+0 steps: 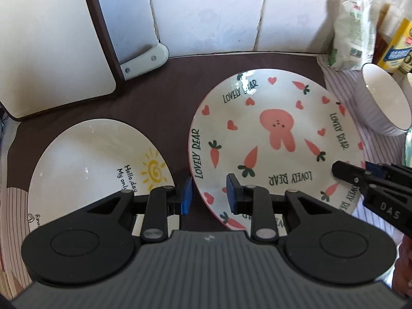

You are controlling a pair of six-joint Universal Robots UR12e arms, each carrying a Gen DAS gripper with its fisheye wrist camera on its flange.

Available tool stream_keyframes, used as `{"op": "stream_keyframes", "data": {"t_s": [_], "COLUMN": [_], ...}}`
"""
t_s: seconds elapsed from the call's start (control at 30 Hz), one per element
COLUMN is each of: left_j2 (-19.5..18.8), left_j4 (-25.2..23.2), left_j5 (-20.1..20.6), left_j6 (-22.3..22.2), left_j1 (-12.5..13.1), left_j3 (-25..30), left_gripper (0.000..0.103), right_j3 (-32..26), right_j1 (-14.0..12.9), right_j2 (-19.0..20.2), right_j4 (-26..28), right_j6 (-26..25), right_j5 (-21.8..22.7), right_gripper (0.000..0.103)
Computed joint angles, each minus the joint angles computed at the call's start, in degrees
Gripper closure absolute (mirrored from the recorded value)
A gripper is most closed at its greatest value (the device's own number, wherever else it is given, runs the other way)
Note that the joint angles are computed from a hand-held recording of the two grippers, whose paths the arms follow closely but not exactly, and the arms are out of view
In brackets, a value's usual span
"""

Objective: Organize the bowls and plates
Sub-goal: 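Lift the bunny plate, set it down beside the bowls, open both grippers, then move both grippers to the white sun plate rim and close on it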

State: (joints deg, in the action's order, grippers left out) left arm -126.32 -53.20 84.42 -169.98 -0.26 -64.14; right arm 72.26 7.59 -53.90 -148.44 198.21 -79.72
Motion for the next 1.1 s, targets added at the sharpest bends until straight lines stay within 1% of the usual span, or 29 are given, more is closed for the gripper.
{"op": "stream_keyframes", "data": {"t_s": [0.03,0.1,0.17,0.2,0.23,0.37,0.5,0.57,0.63,0.7,0.87,1.0,1.1], "left_j2": [0.22,0.89,1.68,2.1,2.61,4.95,7.22,8.42,9.52,10.74,13.61,15.36,16.62], "left_j4": [-0.62,-1.36,-2.26,-2.69,-2.75,-1.78,-1.92,-2.36,-2.52,-1.82,-0.41,0.47,1.65], "left_j5": [-0.68,-2.02,-2.99,-3.03,-3.1,-4.28,-5.27,-6.33,-7.07,-7.32,-8.09,-9.02,-9.6], "left_j6": [-0.52,-1.7,-1.76,-1.62,-1.26,-1.2,-0.88,-0.26,0.63,1.81,4.84,5.7,6.08], "left_j1": [0.25,0.79,1.22,1.35,1.52,2.62,3.79,4.54,5.16,5.68,6.97,8.16,9.15], "left_j3": [0.02,-0.18,-0.37,-0.48,-0.74,-2.49,-3.96,-4.7,-5.48,-6.65,-9.48,-11.19,-12.68], "left_gripper": [0.076,0.075,0.074,0.074,0.072,0.063,0.06,0.056,0.053,0.05,0.04,0.036,0.032], "right_j3": [-0.13,-0.05,0.55,0.93,1.31,2.24,3.0,2.92,3.05,3.15,2.66,2.55,2.51], "right_j1": [0.26,0.51,0.69,0.72,0.71,0.86,1.32,1.62,2.04,2.48,3.48,4.34,5.0], "right_j2": [-0.12,-0.58,-1.38,-1.83,-2.32,-4.14,-5.81,-6.44,-7.25,-7.99,-9.48,-10.56,-11.17], "right_j4": [0.48,1.12,1.07,0.97,0.9,1.23,0.69,0.99,1.01,0.99,2.33,2.91,3.25], "right_j6": [-0.66,-1.93,-2.46,-2.79,-3.15,-3.78,-4.29,-4.56,-5.43,-6.31,-7.6,-8.81,-9.44], "right_j5": [-1.2,-2.14,-3.09,-3.12,-2.8,-2.41,-1.7,-1.31,-1.46,-1.63,-1.62,-1.67,-1.42], "right_gripper": [0.076,0.071,0.066,0.063,0.062,0.051,0.042,0.04,0.039,0.035,0.033,0.029,0.029]}}
